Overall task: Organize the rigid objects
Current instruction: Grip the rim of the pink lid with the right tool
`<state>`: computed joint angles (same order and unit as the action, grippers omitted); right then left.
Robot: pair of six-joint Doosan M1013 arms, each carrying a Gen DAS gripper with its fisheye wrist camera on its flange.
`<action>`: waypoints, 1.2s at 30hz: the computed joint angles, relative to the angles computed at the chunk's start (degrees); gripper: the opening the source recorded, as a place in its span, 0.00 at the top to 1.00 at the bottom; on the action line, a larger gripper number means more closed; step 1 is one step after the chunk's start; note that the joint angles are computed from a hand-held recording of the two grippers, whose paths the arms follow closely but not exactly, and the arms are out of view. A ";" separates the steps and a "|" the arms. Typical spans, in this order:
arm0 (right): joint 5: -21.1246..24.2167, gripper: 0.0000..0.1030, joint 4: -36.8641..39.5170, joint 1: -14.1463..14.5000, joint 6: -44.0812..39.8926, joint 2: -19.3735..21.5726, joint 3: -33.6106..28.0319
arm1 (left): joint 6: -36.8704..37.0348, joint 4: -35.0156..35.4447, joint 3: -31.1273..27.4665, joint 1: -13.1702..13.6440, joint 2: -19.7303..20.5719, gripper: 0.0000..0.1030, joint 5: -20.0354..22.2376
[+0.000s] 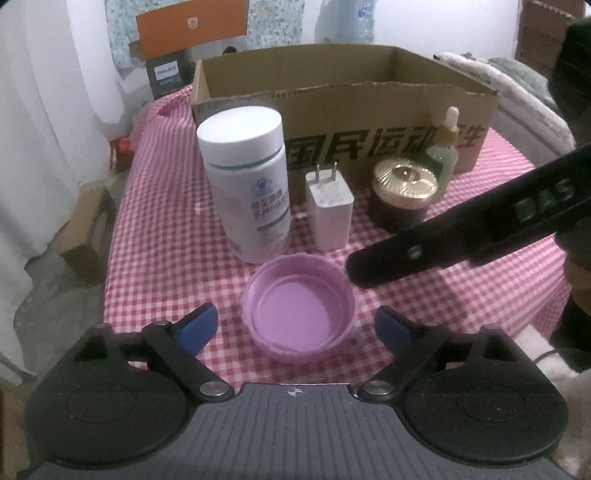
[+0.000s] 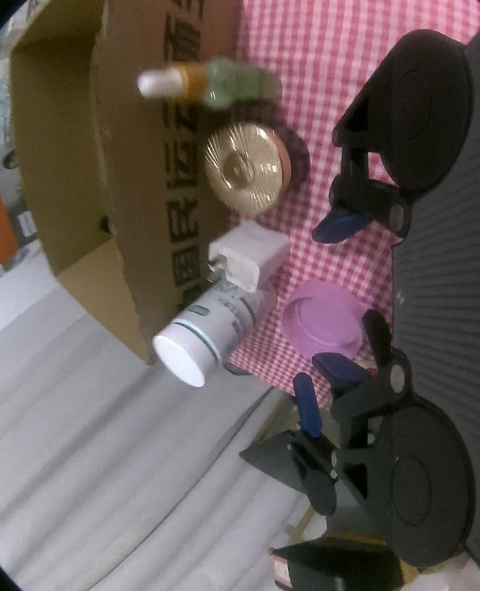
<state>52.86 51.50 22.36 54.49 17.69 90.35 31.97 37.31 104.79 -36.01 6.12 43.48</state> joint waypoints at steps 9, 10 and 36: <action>1.17 0.73 -4.23 1.63 2.62 1.99 -2.13 | 1.76 -3.61 0.22 0.69 0.10 0.28 -1.36; 1.36 0.75 -4.43 1.58 2.75 1.93 -2.09 | 1.77 -3.70 0.31 0.67 0.03 0.28 -1.68; -5.74 0.77 -7.20 -2.38 8.32 -3.26 4.97 | 18.89 -13.47 -3.22 0.07 3.49 0.25 -7.73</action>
<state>47.12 44.30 19.98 62.80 14.42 95.32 50.87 23.84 101.57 -35.94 9.62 35.76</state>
